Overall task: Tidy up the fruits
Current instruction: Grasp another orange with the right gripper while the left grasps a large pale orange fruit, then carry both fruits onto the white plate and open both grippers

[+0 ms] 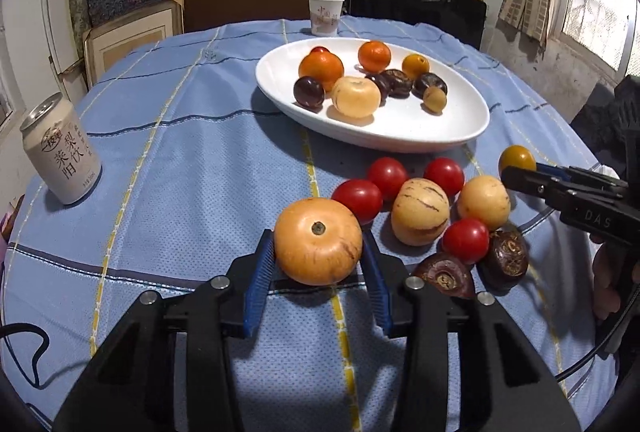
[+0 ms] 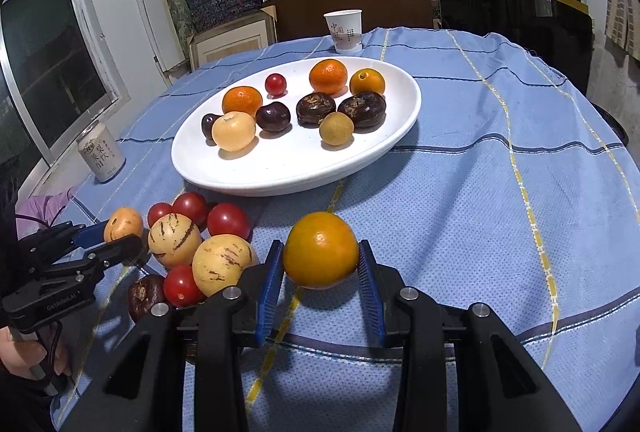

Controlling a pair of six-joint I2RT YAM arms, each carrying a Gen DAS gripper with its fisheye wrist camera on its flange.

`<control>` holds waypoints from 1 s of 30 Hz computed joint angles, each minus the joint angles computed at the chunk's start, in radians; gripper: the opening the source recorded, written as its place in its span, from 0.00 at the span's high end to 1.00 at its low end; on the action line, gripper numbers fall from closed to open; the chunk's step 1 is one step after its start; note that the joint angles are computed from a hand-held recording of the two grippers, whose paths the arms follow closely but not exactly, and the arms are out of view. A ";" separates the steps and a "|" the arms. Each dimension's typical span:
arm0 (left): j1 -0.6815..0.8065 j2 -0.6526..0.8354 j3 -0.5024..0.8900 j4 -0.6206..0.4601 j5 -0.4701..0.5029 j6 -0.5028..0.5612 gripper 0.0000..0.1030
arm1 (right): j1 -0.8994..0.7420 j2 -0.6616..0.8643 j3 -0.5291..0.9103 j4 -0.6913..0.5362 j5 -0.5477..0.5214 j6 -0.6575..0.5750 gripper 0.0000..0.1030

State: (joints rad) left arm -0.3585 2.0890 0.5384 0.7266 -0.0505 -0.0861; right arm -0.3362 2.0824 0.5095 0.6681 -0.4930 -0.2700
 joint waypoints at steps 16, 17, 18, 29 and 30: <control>-0.008 -0.018 -0.042 0.063 -0.036 -0.004 0.59 | -0.023 -0.021 -0.047 0.066 -0.021 -0.004 0.64; -0.008 -0.019 -0.043 0.064 -0.036 -0.004 0.59 | -0.029 -0.023 -0.050 0.067 -0.024 -0.004 0.64; -0.007 -0.020 -0.043 0.064 -0.037 -0.004 0.59 | -0.036 -0.024 -0.054 0.069 -0.028 -0.005 0.63; 0.009 -0.116 -0.084 0.037 -0.014 -0.002 0.59 | -0.101 -0.116 -0.115 0.011 -0.051 -0.059 0.64; 0.018 -0.145 -0.087 0.017 0.008 -0.006 0.59 | -0.102 -0.138 -0.120 -0.004 -0.049 -0.073 0.64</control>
